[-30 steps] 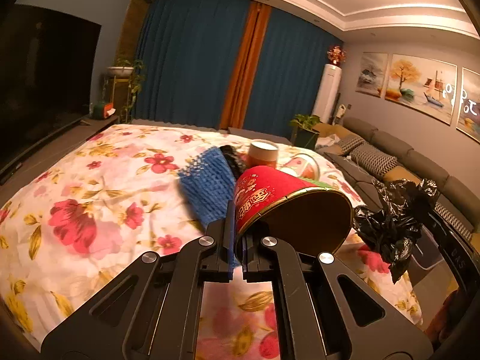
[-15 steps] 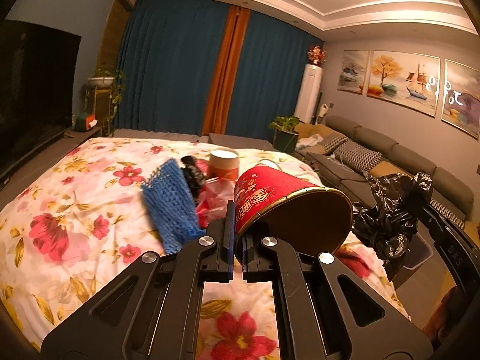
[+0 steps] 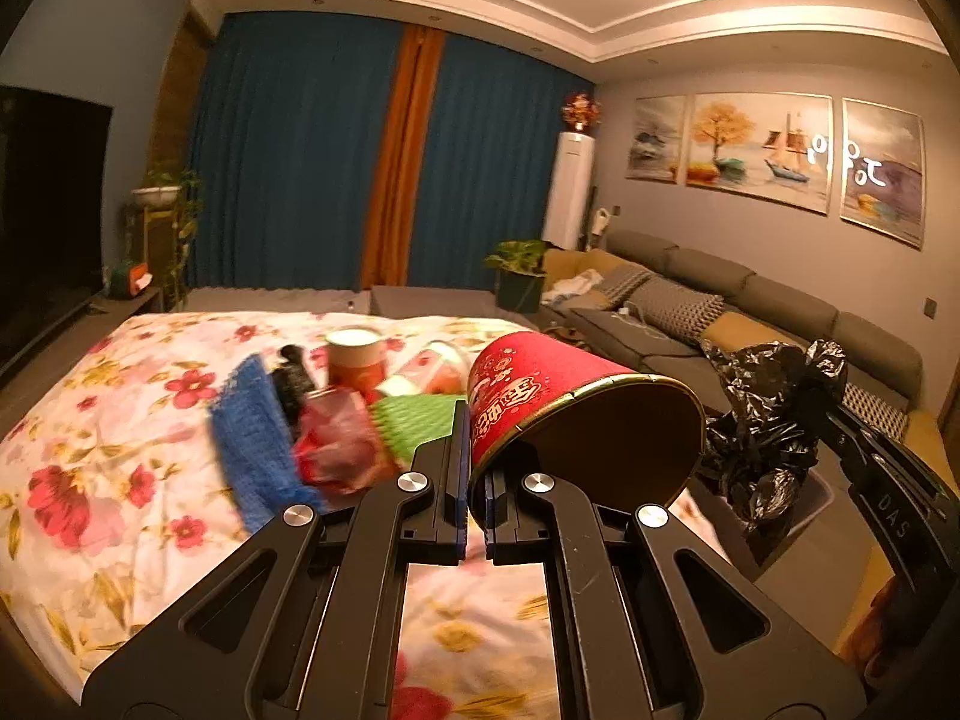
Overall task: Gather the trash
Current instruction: 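Lift the red cup and black bag and carry them toward the grey bin, then open both tools over the grey bin to drop the cup and bag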
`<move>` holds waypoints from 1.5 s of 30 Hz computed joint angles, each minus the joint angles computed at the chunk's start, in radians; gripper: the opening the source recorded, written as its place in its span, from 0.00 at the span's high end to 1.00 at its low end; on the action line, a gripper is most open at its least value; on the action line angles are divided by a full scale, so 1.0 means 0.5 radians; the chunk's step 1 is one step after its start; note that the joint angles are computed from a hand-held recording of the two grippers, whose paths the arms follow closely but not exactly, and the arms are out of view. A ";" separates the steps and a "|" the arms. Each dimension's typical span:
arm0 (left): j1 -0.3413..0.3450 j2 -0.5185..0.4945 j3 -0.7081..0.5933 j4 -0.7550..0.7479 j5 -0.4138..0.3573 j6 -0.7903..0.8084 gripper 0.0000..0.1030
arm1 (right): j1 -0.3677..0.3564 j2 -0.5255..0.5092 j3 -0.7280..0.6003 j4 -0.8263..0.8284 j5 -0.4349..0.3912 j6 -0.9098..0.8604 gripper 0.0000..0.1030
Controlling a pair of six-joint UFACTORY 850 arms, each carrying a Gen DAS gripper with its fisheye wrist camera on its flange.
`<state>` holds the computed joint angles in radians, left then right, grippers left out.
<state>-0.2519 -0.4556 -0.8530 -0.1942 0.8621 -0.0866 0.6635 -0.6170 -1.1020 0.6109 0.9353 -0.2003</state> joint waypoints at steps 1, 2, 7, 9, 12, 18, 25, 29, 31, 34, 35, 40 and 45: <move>-0.017 -0.005 -0.017 0.012 -0.008 0.001 0.97 | -0.008 0.011 0.019 0.001 0.012 0.003 0.96; -0.025 -0.010 -0.030 0.023 -0.015 -0.002 0.97 | -0.014 0.025 0.039 0.013 0.027 -0.001 0.96; -0.090 -0.048 -0.124 0.095 -0.063 -0.017 0.97 | -0.052 0.073 0.110 0.070 0.079 -0.023 0.96; -0.119 -0.066 -0.163 0.108 -0.081 -0.009 0.97 | -0.067 0.087 0.133 0.099 0.102 -0.041 0.96; -0.171 -0.105 -0.236 0.132 -0.111 0.009 0.97 | -0.099 0.116 0.176 0.134 0.134 -0.050 0.96; -0.255 -0.194 -0.384 0.166 -0.171 0.020 0.97 | -0.171 0.151 0.230 0.203 0.189 -0.072 0.96; -0.335 -0.324 -0.598 0.238 -0.249 0.018 0.97 | -0.254 0.161 0.274 0.269 0.242 -0.083 0.96; -0.383 -0.412 -0.743 0.268 -0.311 0.016 0.97 | -0.312 0.159 0.281 0.291 0.255 -0.069 0.96; -0.396 -0.460 -0.812 0.296 -0.340 0.006 0.97 | -0.328 0.150 0.268 0.307 0.260 -0.068 0.96; -0.408 -0.524 -0.905 0.345 -0.379 -0.031 0.97 | -0.351 0.137 0.254 0.318 0.263 -0.061 0.96; -0.412 -0.542 -0.930 0.355 -0.388 -0.037 0.97 | -0.363 0.130 0.249 0.314 0.262 -0.053 0.96; -0.430 -0.635 -1.066 0.404 -0.438 -0.066 0.97 | -0.420 0.103 0.228 0.281 0.250 -0.039 0.96; -0.444 -0.722 -1.184 0.450 -0.478 -0.090 0.97 | -0.467 0.071 0.205 0.242 0.239 -0.005 0.96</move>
<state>-0.4737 -0.8163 -1.4450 0.0309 0.6230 -0.1318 0.4299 -0.5816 -0.9994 0.7320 1.0546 -0.2029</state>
